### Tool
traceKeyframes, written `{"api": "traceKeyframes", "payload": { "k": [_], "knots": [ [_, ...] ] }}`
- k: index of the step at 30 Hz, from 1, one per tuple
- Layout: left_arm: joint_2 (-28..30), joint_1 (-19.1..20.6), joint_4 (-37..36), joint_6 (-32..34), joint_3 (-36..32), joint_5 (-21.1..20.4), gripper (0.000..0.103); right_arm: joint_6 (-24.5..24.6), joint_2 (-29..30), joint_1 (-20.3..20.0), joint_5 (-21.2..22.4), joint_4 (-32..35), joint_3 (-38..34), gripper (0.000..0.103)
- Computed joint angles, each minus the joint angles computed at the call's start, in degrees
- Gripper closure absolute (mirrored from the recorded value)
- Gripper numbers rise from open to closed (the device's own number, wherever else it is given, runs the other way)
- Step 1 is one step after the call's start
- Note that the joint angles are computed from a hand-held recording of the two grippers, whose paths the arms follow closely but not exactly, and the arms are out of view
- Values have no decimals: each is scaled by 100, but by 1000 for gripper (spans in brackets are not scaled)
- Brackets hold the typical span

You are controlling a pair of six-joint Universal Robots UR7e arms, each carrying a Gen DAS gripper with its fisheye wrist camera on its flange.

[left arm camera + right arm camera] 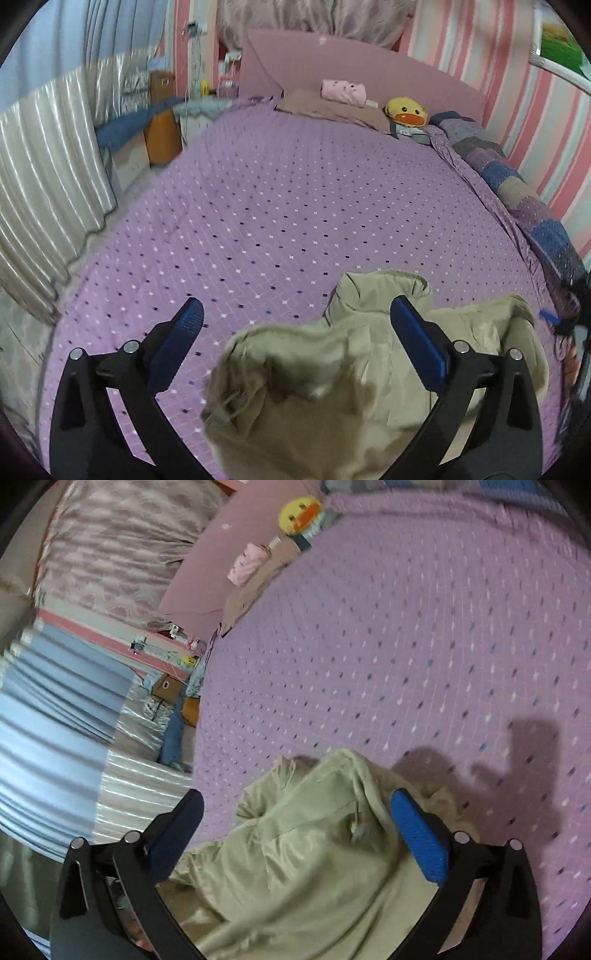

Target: Fold large clothes

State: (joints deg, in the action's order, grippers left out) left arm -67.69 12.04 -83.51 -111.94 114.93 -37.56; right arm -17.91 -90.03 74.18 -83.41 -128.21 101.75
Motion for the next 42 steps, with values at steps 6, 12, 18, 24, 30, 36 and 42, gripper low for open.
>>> {"api": "traceKeyframes", "payload": {
  "k": [6,12,18,24,30,36,42],
  "knots": [
    [232,-1007,714,-841,141,-288,3,-2040,-1192,32,-112,-1211,1256,2],
    [758,-1625,397,-1201,325,-888,3,-3578,-2036,-182,-337,-1629,2344,2],
    [923,-1260,-1046,-512,782,-1088,3,-3394,-1848,54,-624,-1440,2451,2],
    [859,-531,-2225,133,1112,-770,20,-3083,-1270,241,-912,-2024,2471,2],
    [1245,210,-2452,995,732,-684,52,-2938,-568,502,-1636,-2646,2432,28],
    [1412,746,-2522,1432,526,-552,73,-3033,-194,683,-1895,-2937,2266,74],
    [1383,1090,-1872,1546,76,-295,97,-3201,151,1139,-2039,-3529,2009,88]
  ]
}}
